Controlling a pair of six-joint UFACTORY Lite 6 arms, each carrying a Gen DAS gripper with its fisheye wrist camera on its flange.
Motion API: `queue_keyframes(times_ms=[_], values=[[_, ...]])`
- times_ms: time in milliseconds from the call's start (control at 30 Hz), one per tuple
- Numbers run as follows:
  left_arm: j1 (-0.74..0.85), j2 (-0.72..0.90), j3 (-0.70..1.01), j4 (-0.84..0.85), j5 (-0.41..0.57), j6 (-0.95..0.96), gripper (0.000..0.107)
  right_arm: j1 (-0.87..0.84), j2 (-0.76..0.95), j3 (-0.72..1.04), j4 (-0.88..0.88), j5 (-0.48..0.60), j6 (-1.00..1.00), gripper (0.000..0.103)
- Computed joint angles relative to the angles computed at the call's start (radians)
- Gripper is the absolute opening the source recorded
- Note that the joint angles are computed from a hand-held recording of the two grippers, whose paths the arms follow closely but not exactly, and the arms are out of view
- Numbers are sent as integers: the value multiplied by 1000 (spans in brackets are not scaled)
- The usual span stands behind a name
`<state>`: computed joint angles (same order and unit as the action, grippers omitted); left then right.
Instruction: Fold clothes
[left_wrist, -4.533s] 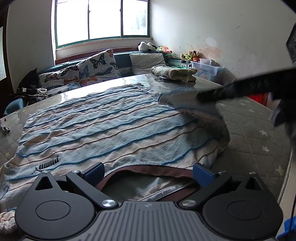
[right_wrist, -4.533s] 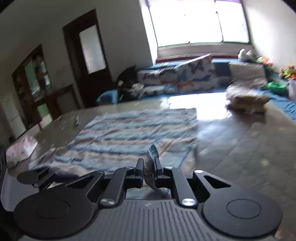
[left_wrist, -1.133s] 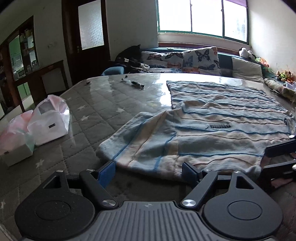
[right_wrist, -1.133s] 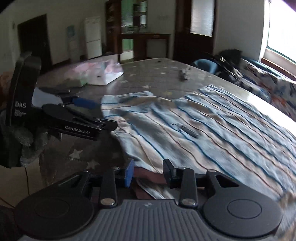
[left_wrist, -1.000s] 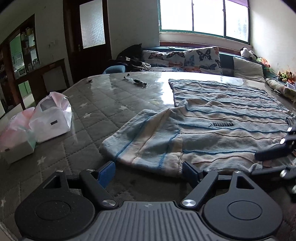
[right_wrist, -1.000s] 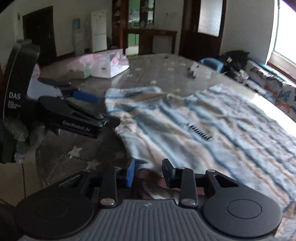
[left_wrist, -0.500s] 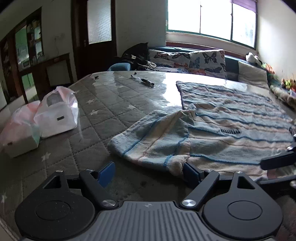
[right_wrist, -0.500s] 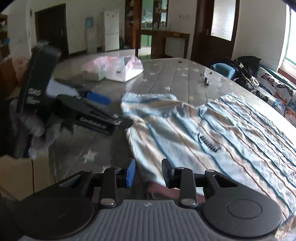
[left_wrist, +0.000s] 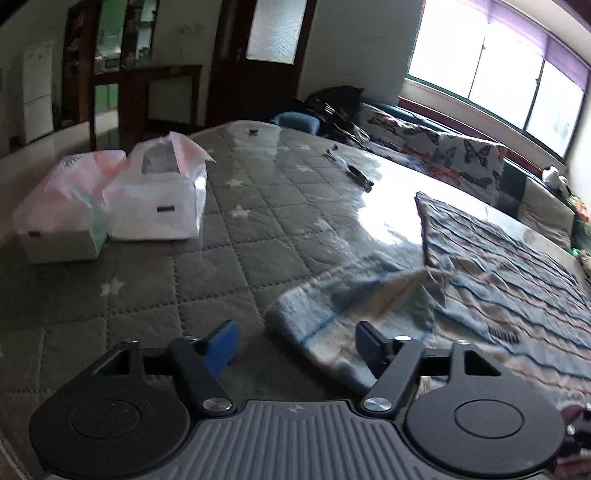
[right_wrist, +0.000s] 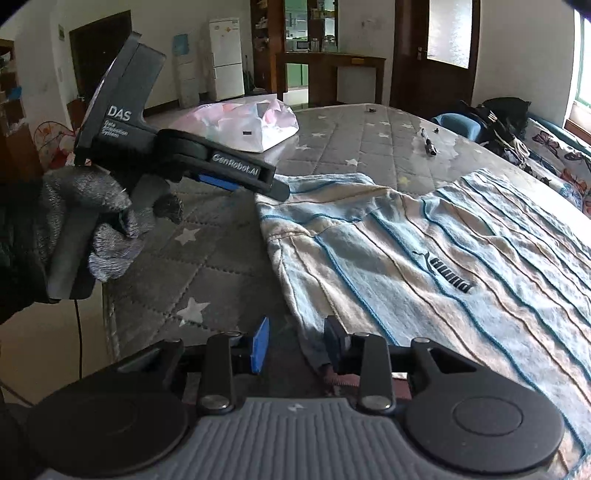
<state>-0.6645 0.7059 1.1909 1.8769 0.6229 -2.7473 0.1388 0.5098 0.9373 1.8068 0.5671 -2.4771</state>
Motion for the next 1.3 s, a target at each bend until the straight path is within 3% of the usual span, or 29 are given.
queue_keyframes(times_ms=[133, 233, 533, 833, 900, 967, 1000, 1133, 1300], values=[[21, -6, -10, 93, -19, -84, 16, 6, 12, 4, 18, 0, -11, 33], [9, -43, -55, 205, 9, -164, 9, 3, 14, 4, 20, 4, -7, 33], [-113, -147, -152, 500, 121, -197, 8, -57, -30, -20, 1, 37, 33, 33], [-154, -67, -64, 715, 3, -250, 10, -169, -59, -33, 29, 37, 69, 33], [-153, -64, -62, 766, -13, -283, 14, -184, -55, -20, 33, 37, 80, 33], [-150, -89, -97, 830, -7, -338, 40, -193, -48, -2, 31, 38, 97, 33], [-152, -106, -121, 849, 12, -350, 42, -194, -46, 6, 29, 38, 107, 33], [-140, -155, -184, 811, 54, -315, 42, -192, -32, 45, 16, 43, 155, 33], [-68, -149, -210, 751, 38, -343, 28, -154, 13, 89, -15, 41, 203, 33]])
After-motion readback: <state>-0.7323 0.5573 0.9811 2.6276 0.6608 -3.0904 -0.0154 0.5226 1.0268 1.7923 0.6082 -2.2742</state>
